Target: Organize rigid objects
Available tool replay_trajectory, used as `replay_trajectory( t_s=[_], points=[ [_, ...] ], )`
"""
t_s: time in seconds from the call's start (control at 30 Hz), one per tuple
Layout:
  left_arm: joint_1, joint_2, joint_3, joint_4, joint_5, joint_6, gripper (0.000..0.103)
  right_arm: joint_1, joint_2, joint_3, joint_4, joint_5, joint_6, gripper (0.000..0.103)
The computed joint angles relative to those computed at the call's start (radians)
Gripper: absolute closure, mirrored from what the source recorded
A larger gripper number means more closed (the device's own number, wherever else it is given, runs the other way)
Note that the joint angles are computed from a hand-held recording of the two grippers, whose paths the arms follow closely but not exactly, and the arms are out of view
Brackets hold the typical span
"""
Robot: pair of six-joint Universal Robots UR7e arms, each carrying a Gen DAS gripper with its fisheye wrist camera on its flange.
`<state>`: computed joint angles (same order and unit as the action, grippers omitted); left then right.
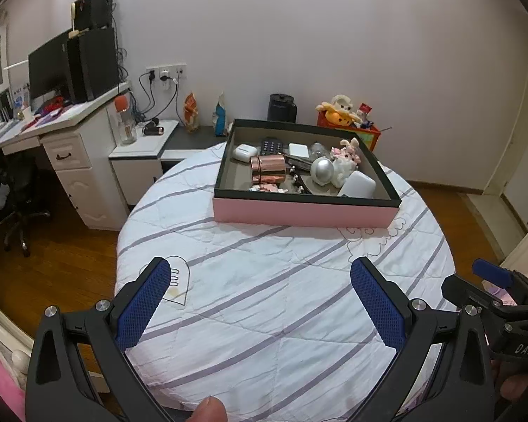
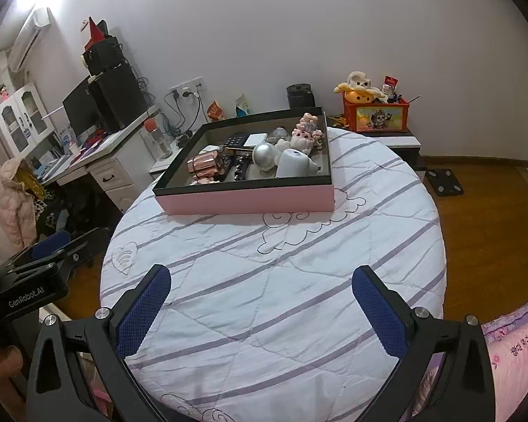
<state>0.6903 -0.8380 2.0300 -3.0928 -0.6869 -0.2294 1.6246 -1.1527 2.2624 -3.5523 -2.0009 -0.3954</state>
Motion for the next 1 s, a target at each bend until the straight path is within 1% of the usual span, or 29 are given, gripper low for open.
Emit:
replay_trajectory(
  t_s=[0.13, 0.27, 0.43, 0.6, 0.7, 0.77, 0.83, 0.87, 0.93, 1.0],
  points=[
    [-0.007, -0.013, 0.011, -0.010, 0.004, 0.001, 0.000, 0.016, 0.004, 0.001, -0.006, -0.005, -0.005, 0.000],
    [-0.025, -0.026, 0.025, -0.026, 0.034, 0.006, 0.000, 0.039, 0.001, 0.003, -0.018, -0.010, -0.011, 0.000],
    [-0.045, -0.044, 0.036, -0.030, 0.054, 0.013, 0.000, 0.063, -0.005, 0.007, -0.033, -0.022, -0.017, 0.000],
    [-0.067, -0.071, 0.047, 0.009, 0.070, 0.001, 0.000, 0.087, -0.018, 0.018, -0.050, -0.036, -0.021, 0.000],
    [-0.091, -0.079, 0.054, 0.010, 0.112, 0.007, 0.000, 0.108, -0.034, 0.025, -0.063, -0.046, -0.026, 0.000],
    [-0.116, -0.079, 0.061, 0.001, 0.174, 0.014, 0.000, 0.125, -0.043, 0.028, -0.075, -0.058, -0.031, 0.000],
    [-0.135, -0.082, 0.066, -0.011, 0.216, 0.024, 0.000, 0.147, -0.050, 0.026, -0.084, -0.077, -0.035, 0.000],
    [-0.143, -0.088, 0.069, -0.013, 0.227, 0.025, 0.000, 0.156, -0.052, 0.025, -0.088, -0.086, -0.038, 0.000],
    [-0.151, -0.105, 0.073, -0.014, 0.227, 0.022, 0.000, 0.179, -0.051, 0.021, -0.103, -0.112, -0.051, 0.000],
    [-0.159, -0.125, 0.078, -0.007, 0.228, 0.009, 0.000, 0.189, -0.054, 0.021, -0.108, -0.120, -0.055, 0.000]
  ],
)
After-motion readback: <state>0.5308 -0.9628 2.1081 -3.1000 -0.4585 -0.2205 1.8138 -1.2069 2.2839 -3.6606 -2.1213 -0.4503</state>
